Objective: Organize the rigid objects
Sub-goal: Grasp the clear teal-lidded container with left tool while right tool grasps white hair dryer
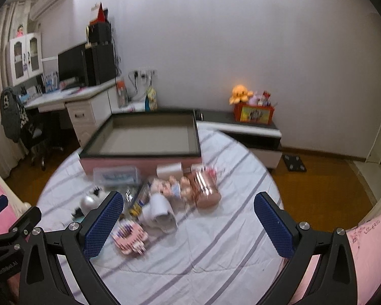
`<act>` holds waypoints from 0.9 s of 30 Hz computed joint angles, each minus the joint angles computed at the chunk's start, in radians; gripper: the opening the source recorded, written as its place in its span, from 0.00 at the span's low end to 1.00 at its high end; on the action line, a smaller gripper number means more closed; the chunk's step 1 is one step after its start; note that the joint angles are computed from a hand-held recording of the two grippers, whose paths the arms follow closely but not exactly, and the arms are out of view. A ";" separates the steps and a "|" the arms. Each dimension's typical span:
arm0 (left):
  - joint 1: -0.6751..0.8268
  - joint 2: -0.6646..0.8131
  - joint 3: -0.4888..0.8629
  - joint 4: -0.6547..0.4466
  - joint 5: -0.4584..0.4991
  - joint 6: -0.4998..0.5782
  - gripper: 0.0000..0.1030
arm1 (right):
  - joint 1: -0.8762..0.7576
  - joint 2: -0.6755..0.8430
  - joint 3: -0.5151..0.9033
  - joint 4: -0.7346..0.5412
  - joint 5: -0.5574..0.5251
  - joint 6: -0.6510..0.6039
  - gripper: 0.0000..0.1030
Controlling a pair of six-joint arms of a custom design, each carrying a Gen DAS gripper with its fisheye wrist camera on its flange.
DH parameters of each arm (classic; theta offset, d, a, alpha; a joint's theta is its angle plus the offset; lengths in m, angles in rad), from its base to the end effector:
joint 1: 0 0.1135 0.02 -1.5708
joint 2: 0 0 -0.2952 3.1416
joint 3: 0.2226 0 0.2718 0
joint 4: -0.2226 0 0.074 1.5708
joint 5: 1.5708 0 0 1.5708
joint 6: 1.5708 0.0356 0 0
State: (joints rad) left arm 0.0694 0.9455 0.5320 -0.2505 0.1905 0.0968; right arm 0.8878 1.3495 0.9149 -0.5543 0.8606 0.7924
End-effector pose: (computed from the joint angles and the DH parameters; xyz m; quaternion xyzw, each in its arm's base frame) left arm 0.1999 0.0071 0.2341 0.0539 0.8942 -0.0490 0.4416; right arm 0.1941 0.1958 0.2631 0.0780 0.8754 -0.0725 0.4716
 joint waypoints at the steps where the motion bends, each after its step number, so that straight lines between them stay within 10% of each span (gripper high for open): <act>1: -0.003 0.019 -0.011 0.017 0.001 0.001 1.00 | -0.019 0.006 -0.016 0.020 -0.029 -0.009 1.00; 12: -0.121 0.310 -0.032 0.167 -0.037 -0.028 1.00 | -0.192 0.117 -0.105 0.261 -0.296 -0.130 0.98; 22: -0.121 0.466 -0.003 0.250 0.043 -0.064 1.00 | -0.314 0.277 -0.065 0.420 -0.560 -0.275 0.77; 27: -0.116 0.495 0.013 0.237 0.087 -0.063 0.82 | -0.369 0.326 -0.053 0.481 -0.689 -0.318 0.76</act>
